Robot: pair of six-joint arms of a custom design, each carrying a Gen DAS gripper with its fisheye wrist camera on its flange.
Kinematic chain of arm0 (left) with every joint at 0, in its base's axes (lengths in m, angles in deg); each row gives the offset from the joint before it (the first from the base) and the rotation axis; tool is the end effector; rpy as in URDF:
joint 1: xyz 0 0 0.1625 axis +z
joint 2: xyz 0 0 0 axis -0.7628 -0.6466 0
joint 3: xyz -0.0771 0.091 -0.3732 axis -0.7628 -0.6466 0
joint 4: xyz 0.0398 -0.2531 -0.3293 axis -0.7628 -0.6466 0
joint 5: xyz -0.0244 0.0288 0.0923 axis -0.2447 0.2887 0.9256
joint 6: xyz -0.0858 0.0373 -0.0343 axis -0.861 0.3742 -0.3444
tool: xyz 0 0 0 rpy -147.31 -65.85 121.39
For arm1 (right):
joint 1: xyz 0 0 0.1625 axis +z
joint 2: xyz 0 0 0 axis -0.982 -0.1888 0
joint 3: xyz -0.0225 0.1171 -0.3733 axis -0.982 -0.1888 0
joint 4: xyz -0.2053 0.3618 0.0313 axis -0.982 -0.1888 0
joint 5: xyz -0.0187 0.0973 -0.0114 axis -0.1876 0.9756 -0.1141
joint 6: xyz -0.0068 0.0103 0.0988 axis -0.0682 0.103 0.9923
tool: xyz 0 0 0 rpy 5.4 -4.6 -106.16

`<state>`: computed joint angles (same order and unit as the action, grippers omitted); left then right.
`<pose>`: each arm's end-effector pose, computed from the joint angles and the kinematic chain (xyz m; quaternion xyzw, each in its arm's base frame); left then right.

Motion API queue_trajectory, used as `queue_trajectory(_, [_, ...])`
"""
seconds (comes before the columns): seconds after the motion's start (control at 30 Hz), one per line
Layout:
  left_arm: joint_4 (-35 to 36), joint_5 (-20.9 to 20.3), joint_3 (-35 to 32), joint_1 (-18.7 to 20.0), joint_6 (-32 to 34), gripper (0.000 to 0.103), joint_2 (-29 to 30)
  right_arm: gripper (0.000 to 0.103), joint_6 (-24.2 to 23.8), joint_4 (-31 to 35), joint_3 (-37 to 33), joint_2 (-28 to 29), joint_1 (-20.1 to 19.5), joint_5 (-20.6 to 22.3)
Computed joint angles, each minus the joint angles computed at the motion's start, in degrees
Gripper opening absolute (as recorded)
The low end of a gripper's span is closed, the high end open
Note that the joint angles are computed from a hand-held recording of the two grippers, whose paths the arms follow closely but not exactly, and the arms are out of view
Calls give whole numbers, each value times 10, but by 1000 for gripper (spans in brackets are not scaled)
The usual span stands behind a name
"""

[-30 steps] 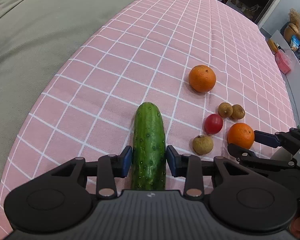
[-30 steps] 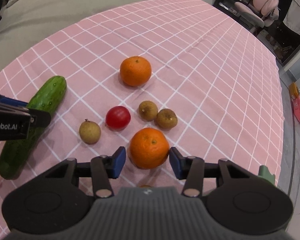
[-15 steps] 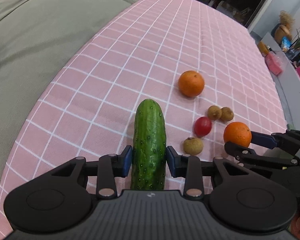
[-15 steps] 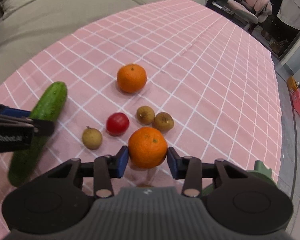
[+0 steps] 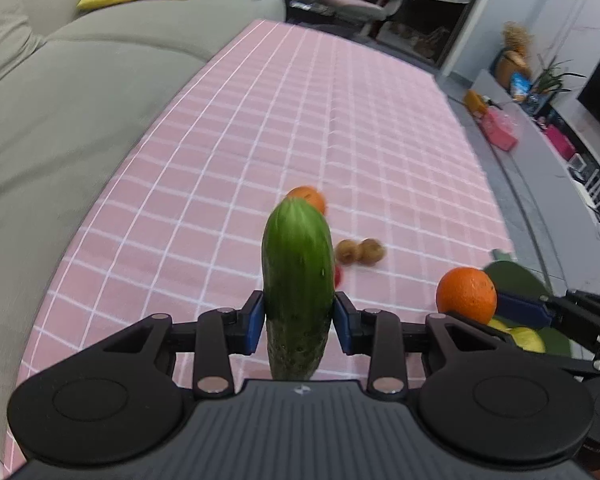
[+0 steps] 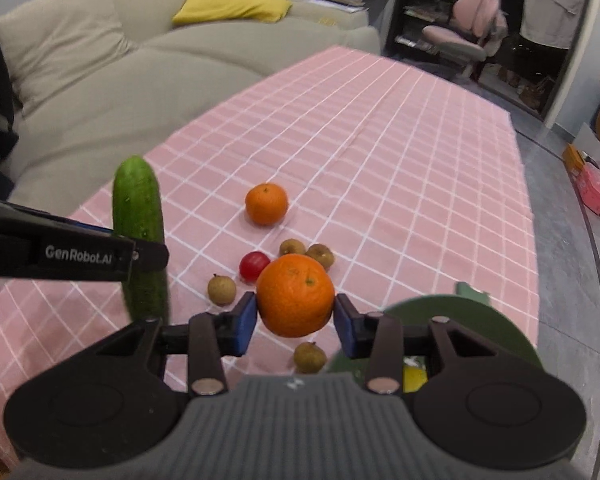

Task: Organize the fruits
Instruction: 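Lift the cucumber with the left tool while the right tool grasps an orange, then lower the cucumber and orange into the green colander while both tools open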

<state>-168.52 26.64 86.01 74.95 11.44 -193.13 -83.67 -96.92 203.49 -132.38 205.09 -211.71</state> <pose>-0.1416 -0.2998 0.2983 -0.0142 0.8946 -0.3553 0.2705 0.3406 -0.3383 0.0949 0.4031 -0.8525 0.1973 0.2680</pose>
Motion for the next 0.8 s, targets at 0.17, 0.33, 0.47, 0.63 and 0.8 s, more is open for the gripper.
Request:
queue_trajectory(0.17, [-5, 6, -7, -34, 0, 40, 4, 39, 7, -18, 35, -53, 4, -12])
queue_trajectory(0.33, [-58, 7, -12, -54, 35, 41, 22, 39, 16, -23, 70, -115, -5, -31])
queue_trajectory(0.47, [-144, -12, -11, -56, 89, 41, 49, 39, 19, -11, 93, -160, -18, -51])
queue_trajectory(0.63, [-265, -64, -5, -38, 158, 41, 93, 39, 33, 18, 114, -211, -37, -66])
queue_trajectory(0.8, [-383, -136, 4, -2, 198, 40, 144, 39, 37, 25, 125, -232, -46, -72])
